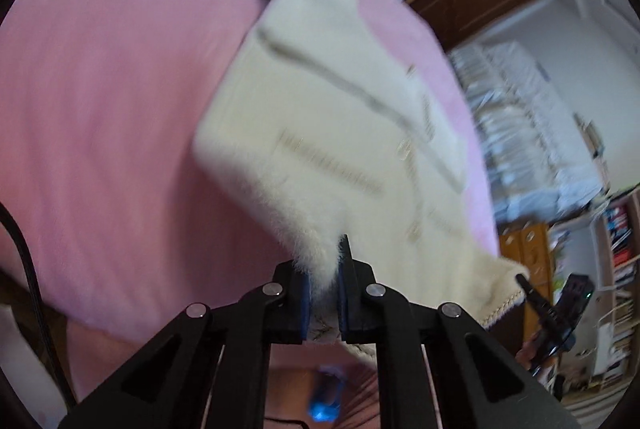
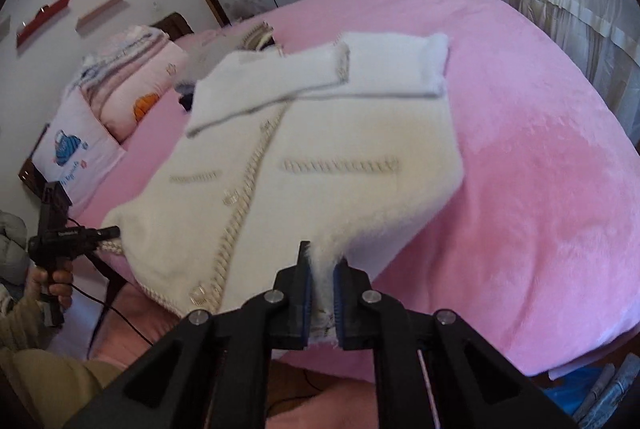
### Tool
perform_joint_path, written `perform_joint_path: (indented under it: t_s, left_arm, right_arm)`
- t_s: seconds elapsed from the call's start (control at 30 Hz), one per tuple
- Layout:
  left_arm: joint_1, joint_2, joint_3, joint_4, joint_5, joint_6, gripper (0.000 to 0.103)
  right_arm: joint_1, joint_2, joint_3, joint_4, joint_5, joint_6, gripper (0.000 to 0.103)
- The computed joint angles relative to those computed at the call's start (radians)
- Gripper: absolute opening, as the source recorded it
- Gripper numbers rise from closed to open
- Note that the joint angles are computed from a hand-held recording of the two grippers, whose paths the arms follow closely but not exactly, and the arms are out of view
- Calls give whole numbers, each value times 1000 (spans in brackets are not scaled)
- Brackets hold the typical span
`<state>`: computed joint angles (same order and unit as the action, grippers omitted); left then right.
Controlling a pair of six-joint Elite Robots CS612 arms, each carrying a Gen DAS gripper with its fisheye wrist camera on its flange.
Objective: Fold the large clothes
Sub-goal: 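Grasp the braided hem with both tools, then lift the hem with both tools and fold it up toward the collar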
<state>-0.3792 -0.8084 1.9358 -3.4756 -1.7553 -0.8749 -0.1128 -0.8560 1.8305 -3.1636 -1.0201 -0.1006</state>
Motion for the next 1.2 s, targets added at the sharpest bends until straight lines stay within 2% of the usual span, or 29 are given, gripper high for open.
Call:
perform_joint_path:
  t_s: [0.07,0.13,0.2,0.3,0.4,0.5,0.53,0.57,0.6,0.63,0.73,0.83,0.93,1.03,1.1,1.17,1.2]
  left_arm:
    - [11,5,-56,-12,26,1,8]
    - [21,15,-119,6,57,11,7]
    - [39,41,-201,35,78,12,7]
    - [63,86,-311,110,118,17,7]
    - [80,158,-442,222,172,29,8]
    - [98,223,-542,333,188,65,12]
    - [107,250,-589,393,151,91,13]
    - [110,264,-626,482,143,107,14]
    - [114,267,-636,531,144,116,15]
    - [119,278,-658,565,124,132,16]
    - [141,288,-671,535,31,131,18]
    - [161,292,-669,476,-54,147,19]
    - [166,285,-659,440,-85,176,20]
    - [166,287,-677,425,-96,194,23]
    - [162,283,-677,412,-100,202,29]
    - [158,282,-681,389,-100,214,44]
    - [150,278,-673,367,-68,235,58]
  right_arm:
    - [-2,12,-54,4,31,34,8]
    - [4,35,-126,0,31,66,8]
    - [12,68,-210,13,13,102,8]
    - [25,132,-349,50,-53,160,8]
    - [37,224,-511,138,-137,240,8]
    - [50,320,-663,249,-234,290,9]
    - [51,350,-709,296,-248,306,10]
    - [46,378,-749,345,-221,324,12]
    - [44,399,-784,412,-205,340,13]
    - [45,417,-813,461,-220,357,16]
    - [42,427,-814,427,-196,350,18]
    - [38,423,-803,411,-179,281,20]
    - [35,409,-782,407,-166,226,21]
    - [31,393,-753,365,-126,210,25]
    - [28,381,-725,308,-96,195,39]
    - [32,370,-703,252,-99,165,61]
    - [35,364,-693,234,-105,144,64]
